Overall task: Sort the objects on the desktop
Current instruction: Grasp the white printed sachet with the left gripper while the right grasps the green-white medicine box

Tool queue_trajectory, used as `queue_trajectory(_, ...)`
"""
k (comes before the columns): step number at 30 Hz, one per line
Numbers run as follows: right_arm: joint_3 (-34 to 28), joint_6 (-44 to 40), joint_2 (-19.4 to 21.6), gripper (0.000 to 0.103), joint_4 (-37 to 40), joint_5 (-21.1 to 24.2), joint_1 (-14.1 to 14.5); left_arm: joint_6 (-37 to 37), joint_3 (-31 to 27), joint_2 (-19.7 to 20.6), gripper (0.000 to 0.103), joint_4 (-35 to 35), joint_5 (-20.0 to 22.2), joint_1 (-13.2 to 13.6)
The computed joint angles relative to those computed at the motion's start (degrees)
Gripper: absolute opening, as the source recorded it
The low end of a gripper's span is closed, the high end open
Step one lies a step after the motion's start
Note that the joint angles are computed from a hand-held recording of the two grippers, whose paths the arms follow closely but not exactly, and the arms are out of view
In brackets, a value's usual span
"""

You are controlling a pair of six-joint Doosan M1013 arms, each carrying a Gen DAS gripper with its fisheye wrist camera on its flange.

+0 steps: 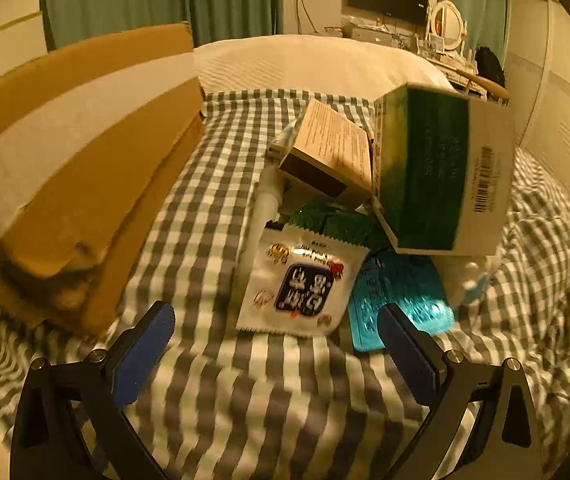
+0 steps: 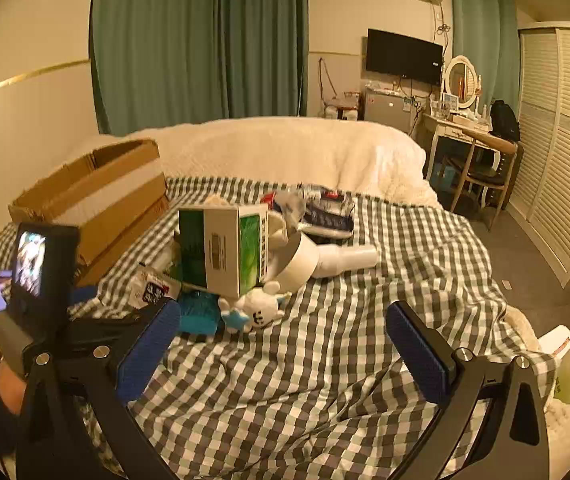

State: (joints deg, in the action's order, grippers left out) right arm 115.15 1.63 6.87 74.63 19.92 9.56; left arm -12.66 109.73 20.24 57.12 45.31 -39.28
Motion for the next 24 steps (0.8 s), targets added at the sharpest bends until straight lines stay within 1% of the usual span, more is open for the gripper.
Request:
queue_trajectory(2,-0.14,1.9,0.5,0.103,-2.09,-0.37,0.35,0.09,-0.27,0.78,0.103,-0.06,0.02,0.37)
queue_trajectory(5,-0.28,3.68,1.14,0.103,-3.96,-0.75,0.71,1.43,-0.22,1.24,0.103,-1.11,-1.81,1.19)
queue_trajectory(9,-0.64,6.41,2.03,0.103,-6.84,-1.31,1.11,1.0,0.63,0.99,0.09,-0.47,-4.19,1.66)
queue_trajectory(11,-0.84,7.68,2.45,0.103,-8.0,-1.2,1.1,0.83,1.19,0.44,0.071,-0.66,-4.16,1.64)
queue_trajectory(12,-0.96,8.51,2.57,0.103,-8.74,-0.99,1.04,3.01,0.67,0.49,0.056,-2.32,-3.71,1.8)
queue_trajectory(13,-1.06,9.19,2.79,0.103,-9.2,-0.88,1.03,4.4,0.54,0.5,0.048,-3.21,-3.71,1.94)
queue_trajectory(14,-1.12,10.09,2.88,0.103,-9.85,-0.84,1.06,4.71,0.58,0.37,0.043,-3.29,-3.86,1.82)
queue_trajectory(15,-1.16,10.72,2.95,0.103,-10.32,-0.79,1.08,4.44,0.75,0.07,0.027,-3.2,-4.06,1.63)
queue_trajectory(16,-1.23,11.32,3.05,0.103,-10.78,-0.6,1.06,4.21,1.16,-0.49,0.02,-3.4,-4.54,1.57)
queue_trajectory(18,-1.23,11.43,3.08,0.103,-10.83,-0.41,1.05,3.46,2.01,-1.75,0.017,-3.42,-5.75,1.35)
queue_trajectory(24,-1.11,11.02,2.67,0.103,-10.7,-0.4,1.3,-2.39,5.0,-5.54,0.016,-0.42,-7.86,0.34)
